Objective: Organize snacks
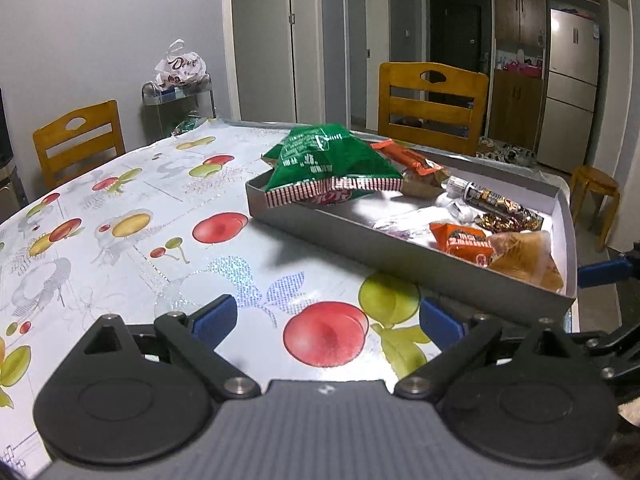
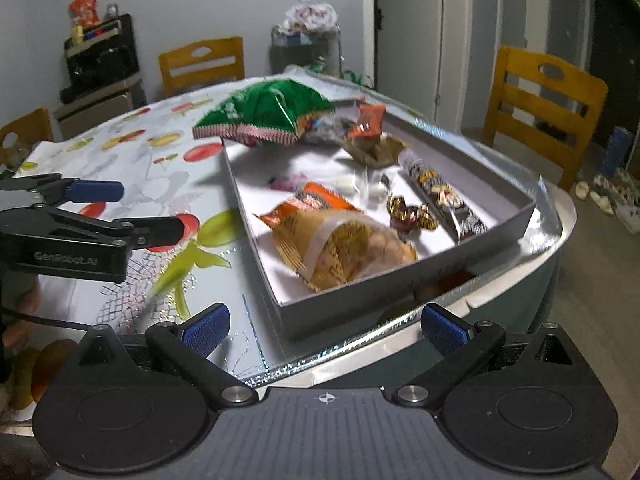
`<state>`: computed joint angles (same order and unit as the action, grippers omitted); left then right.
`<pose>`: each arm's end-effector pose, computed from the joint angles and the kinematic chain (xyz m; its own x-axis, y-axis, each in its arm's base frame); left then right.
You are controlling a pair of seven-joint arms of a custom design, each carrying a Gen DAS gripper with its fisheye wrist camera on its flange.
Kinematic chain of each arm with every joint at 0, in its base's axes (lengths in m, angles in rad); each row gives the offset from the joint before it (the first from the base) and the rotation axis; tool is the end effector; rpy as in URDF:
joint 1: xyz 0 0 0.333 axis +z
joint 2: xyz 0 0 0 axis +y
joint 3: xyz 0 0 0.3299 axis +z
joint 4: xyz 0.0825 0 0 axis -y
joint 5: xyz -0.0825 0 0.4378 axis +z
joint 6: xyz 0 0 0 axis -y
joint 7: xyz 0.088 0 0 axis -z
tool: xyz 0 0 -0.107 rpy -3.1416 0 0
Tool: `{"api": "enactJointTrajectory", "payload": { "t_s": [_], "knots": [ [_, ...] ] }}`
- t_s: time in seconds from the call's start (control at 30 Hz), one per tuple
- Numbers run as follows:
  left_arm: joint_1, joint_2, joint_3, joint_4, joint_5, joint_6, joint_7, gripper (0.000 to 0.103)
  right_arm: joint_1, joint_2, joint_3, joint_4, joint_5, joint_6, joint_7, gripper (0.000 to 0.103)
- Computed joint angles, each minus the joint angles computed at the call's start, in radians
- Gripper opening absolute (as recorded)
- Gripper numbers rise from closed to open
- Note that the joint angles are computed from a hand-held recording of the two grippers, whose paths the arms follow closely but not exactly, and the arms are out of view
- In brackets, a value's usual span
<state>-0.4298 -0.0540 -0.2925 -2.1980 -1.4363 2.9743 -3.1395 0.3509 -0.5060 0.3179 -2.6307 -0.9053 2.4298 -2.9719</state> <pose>0.4819 -0.3355 0.4411 -0.8049 -0.5922 -0.0372 -0.3060 0.4680 -0.8291 0.3546 0.2718 0.4167 -0.4021 -0.9127 -0.0729 -0.5873 0.3182 -0.7443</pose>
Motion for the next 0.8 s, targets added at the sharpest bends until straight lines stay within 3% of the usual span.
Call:
{"api": "enactJointTrajectory", "payload": {
  "t_s": [0.8],
  "knots": [
    [-0.003,0.006,-0.002,-0.004,0.046,0.01,-0.037,0.099,0.012,0.034,-0.011,0.026,0.0,-0.03,-0.018,0.103]
  ]
}}
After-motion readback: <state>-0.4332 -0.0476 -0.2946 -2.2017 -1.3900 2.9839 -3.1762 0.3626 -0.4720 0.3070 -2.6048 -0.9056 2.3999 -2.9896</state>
